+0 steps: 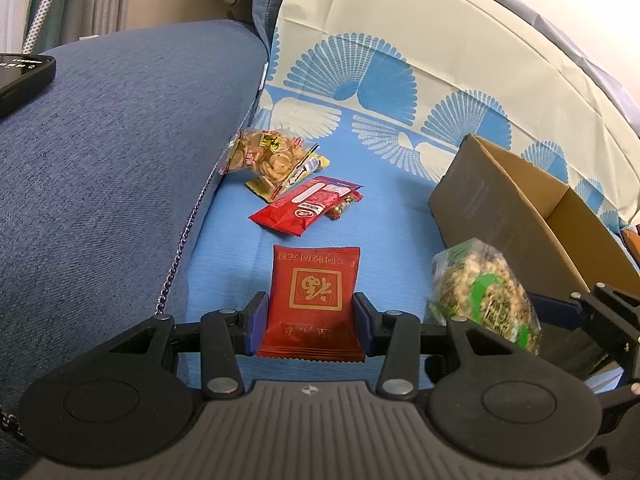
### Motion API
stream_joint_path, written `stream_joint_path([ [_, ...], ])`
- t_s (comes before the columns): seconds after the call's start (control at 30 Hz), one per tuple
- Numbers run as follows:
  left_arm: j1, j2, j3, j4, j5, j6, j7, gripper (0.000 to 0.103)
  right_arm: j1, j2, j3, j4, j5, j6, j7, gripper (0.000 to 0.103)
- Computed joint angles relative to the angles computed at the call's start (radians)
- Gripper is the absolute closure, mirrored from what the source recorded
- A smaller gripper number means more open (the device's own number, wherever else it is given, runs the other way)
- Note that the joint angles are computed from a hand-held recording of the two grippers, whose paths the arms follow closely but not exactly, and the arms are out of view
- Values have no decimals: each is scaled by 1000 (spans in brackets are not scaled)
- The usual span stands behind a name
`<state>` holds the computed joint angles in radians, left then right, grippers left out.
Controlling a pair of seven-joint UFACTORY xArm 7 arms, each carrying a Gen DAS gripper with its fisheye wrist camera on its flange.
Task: Organize snacks
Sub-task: 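Carry the peanut-puff pack with the right tool while the left tool lifts the red packet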
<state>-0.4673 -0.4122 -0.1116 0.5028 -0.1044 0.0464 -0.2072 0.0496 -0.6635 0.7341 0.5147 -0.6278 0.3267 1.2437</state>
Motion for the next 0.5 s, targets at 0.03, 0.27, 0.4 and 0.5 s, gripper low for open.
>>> stream_joint_path([
  [0.03, -1, -3, 2, -2, -3, -3, -2, 54, -1, -4, 0, 0, -2, -2, 2, 21],
  [0.27, 2, -30, 11, -25, -16, -32, -34, 54, -12, -30, -1, 4, -7, -16, -1, 21],
  [0.4, 14, -37, 9, -27, -14, -36, -59, 54, -25, -61, 5, 7, -5, -27, -13, 21],
  [0.5, 30, -40, 0, -25, -8, -29, -78, 54, -33, -81, 7, 5, 2, -36, -30, 21],
])
